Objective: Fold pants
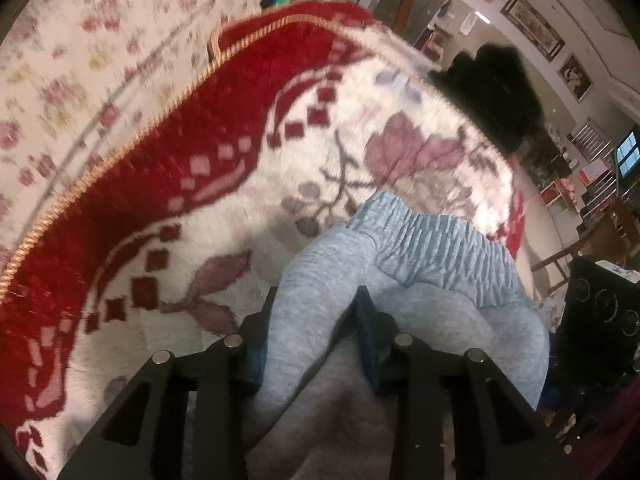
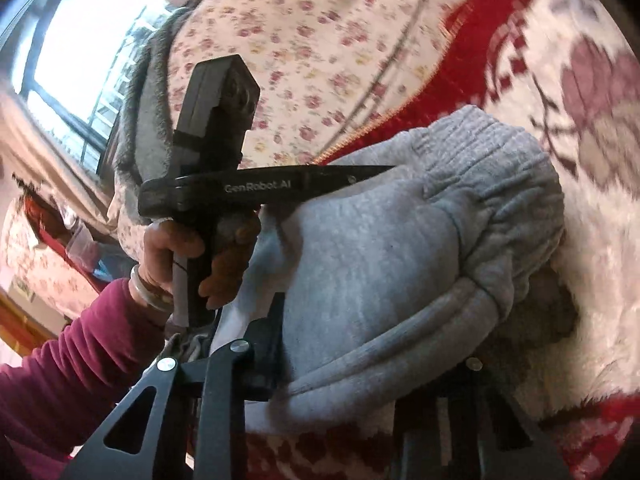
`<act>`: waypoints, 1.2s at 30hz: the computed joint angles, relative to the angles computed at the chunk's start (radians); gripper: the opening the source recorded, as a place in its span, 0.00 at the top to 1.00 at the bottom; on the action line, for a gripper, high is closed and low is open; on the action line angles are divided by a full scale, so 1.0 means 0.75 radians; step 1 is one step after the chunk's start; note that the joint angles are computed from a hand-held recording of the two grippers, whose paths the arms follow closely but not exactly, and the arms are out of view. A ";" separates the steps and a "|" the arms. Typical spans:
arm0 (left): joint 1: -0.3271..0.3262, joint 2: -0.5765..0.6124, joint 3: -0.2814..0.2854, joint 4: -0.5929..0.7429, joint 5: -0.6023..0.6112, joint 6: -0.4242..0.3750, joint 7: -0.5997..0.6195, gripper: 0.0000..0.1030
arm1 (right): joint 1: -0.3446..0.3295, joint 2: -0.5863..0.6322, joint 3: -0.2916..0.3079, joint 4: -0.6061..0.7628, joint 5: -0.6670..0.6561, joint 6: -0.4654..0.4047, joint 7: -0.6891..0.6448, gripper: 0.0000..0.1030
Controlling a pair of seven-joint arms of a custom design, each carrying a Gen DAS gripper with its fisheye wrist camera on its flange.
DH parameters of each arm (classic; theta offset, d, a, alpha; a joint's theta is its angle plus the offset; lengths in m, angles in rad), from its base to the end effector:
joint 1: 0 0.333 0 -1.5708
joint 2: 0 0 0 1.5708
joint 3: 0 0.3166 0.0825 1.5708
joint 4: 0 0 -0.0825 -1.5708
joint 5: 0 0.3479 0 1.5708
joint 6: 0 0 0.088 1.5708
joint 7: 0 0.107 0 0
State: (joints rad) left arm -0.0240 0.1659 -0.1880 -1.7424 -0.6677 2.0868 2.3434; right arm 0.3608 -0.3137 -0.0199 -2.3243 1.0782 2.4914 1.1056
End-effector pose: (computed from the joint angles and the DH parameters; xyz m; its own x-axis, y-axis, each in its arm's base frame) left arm 0.5796 -0.1488 0.5172 -0.6642 -0.6399 0.3865 -0.7380 0.4787 -0.4757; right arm 0.4325 0.1477 0.5294 0.2291 -0.6966 -0.6799 -0.8946 0.1246 -0.4291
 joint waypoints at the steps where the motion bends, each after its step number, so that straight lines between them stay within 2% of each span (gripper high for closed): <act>1: 0.008 -0.018 0.003 -0.001 -0.016 0.002 0.004 0.67 | 0.003 -0.003 0.007 0.013 -0.007 0.008 -0.003 0.67; 5: 0.041 -0.105 0.035 -0.028 -0.079 -0.005 0.035 0.68 | 0.022 -0.006 0.023 0.072 -0.025 0.024 -0.008 0.67; 11: 0.081 -0.267 0.121 -0.101 -0.153 -0.022 0.077 0.68 | 0.075 0.004 0.063 0.176 -0.107 0.049 0.003 0.69; 18: 0.139 -0.485 0.272 -0.248 -0.238 -0.043 0.119 0.72 | 0.163 0.079 0.124 0.345 -0.195 0.043 0.001 0.73; 23: 0.187 -0.623 0.388 -0.348 -0.256 -0.057 0.146 0.74 | 0.225 0.152 0.195 0.471 -0.306 0.050 0.025 0.73; 28: 0.264 -0.718 0.516 -0.437 -0.251 -0.081 0.169 0.77 | 0.293 0.270 0.287 0.616 -0.492 0.057 0.098 0.73; 29: 0.282 -0.726 0.542 -0.451 -0.251 -0.089 0.173 0.85 | 0.306 0.293 0.304 0.640 -0.537 0.059 0.115 0.73; 32: 0.353 -0.747 0.613 -0.510 -0.241 -0.100 0.184 0.90 | 0.345 0.372 0.344 0.717 -0.647 0.047 0.167 0.73; 36: 0.457 -0.744 0.673 -0.602 -0.218 -0.085 0.181 0.90 | 0.412 0.481 0.399 0.791 -0.864 0.048 0.258 0.72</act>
State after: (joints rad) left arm 0.3185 -0.3922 0.3164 -2.1936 -0.8312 2.0232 2.4793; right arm 0.6696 0.0469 0.2793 -1.7314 0.4299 2.5273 1.2993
